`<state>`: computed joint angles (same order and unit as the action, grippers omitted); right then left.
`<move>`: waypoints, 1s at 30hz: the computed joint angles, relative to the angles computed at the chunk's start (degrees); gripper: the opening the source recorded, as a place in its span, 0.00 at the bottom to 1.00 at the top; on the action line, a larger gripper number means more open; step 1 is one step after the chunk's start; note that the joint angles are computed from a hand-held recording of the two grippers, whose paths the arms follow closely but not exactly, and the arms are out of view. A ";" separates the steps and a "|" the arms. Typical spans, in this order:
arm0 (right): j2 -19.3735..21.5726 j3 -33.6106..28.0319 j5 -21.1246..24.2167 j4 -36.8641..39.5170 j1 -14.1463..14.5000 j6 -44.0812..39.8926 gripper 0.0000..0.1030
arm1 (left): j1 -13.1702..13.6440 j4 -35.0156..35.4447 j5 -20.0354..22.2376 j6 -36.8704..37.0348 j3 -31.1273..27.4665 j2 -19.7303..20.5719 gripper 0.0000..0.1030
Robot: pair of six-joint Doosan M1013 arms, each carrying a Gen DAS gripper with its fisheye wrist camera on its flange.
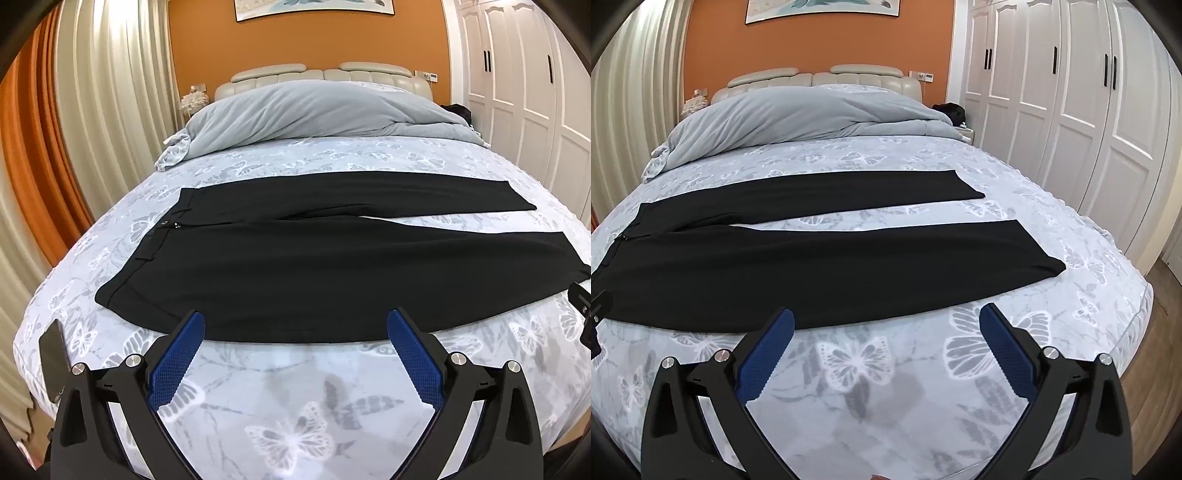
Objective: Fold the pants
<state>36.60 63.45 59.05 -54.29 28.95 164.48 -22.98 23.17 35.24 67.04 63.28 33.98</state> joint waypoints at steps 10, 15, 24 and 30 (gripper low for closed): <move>0.70 -0.99 0.13 0.35 0.09 -0.92 0.95 | 0.03 0.25 -0.34 -0.23 0.37 -0.03 0.94; 0.81 -1.15 0.14 0.41 0.15 -0.99 0.95 | 0.05 0.17 -0.19 -0.21 0.35 -0.02 0.94; 0.84 -1.15 0.17 0.29 0.19 -0.90 0.95 | -0.02 0.46 -0.13 -0.47 0.37 0.04 0.94; 0.79 -1.10 0.16 0.34 0.16 -0.95 0.95 | 0.07 0.09 -0.05 -0.20 0.23 0.13 0.94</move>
<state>37.39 62.35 59.20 -53.96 29.11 163.53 -22.91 23.26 35.19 66.83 63.51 34.11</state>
